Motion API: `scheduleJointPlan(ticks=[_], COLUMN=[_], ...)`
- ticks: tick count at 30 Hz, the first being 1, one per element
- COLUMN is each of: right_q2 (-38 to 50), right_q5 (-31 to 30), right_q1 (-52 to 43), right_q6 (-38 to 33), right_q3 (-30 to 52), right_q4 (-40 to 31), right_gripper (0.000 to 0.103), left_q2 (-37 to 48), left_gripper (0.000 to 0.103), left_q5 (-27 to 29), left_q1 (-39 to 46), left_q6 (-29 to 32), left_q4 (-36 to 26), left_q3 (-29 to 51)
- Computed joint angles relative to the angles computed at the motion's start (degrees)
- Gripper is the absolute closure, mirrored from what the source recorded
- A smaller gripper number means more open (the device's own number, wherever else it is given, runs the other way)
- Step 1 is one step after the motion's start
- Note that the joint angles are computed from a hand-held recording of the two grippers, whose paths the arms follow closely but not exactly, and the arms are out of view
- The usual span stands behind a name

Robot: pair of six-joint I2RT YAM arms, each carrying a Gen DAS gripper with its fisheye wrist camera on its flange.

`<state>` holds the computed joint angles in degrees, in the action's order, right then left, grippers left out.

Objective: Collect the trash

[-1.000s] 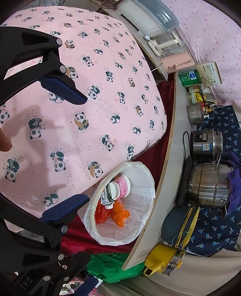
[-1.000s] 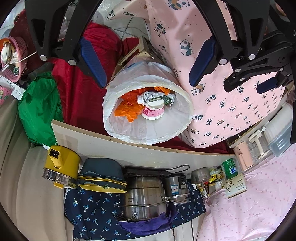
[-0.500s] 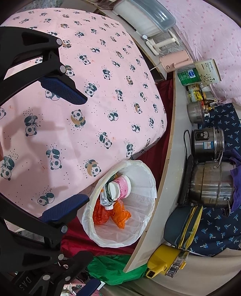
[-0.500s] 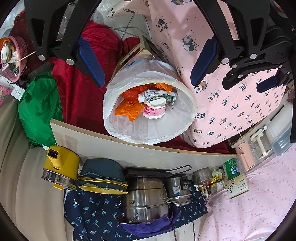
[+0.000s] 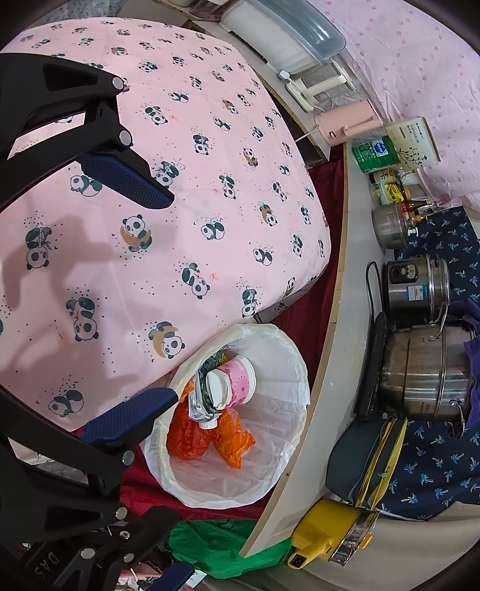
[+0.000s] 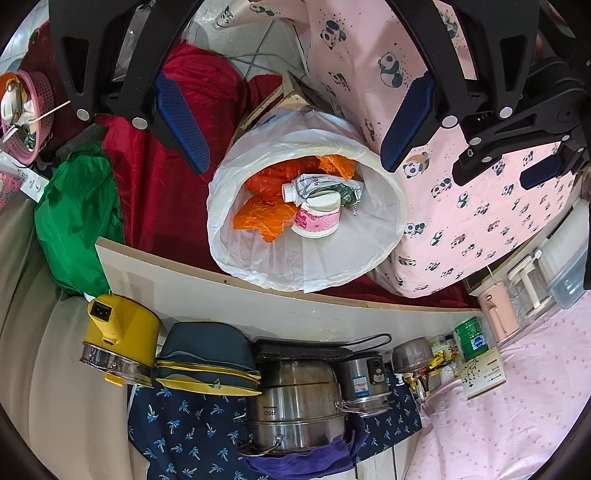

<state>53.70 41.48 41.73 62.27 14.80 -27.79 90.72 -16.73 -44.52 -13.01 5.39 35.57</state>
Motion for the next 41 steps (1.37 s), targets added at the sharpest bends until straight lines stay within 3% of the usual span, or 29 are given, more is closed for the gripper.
scheduleJointPlan(ticks=[13, 41], right_q2=[1.91, 2.63], right_q5=[-1.51, -1.24], right_q1=[-2.86, -2.16], right_q6=[-3.36, -2.79], right_q3=[-0.54, -0.21], right_q4=[4.59, 4.54], right_gripper=[0.013, 0.013], left_q2=[1.36, 0.00], left_gripper=[0.010, 0.010], left_q5=[-0.12, -0.90], left_q1=[0.46, 0.20], left_q6=[0.68, 0.14], left_q4=[0.64, 1.04], left_q3=[1.53, 0.27])
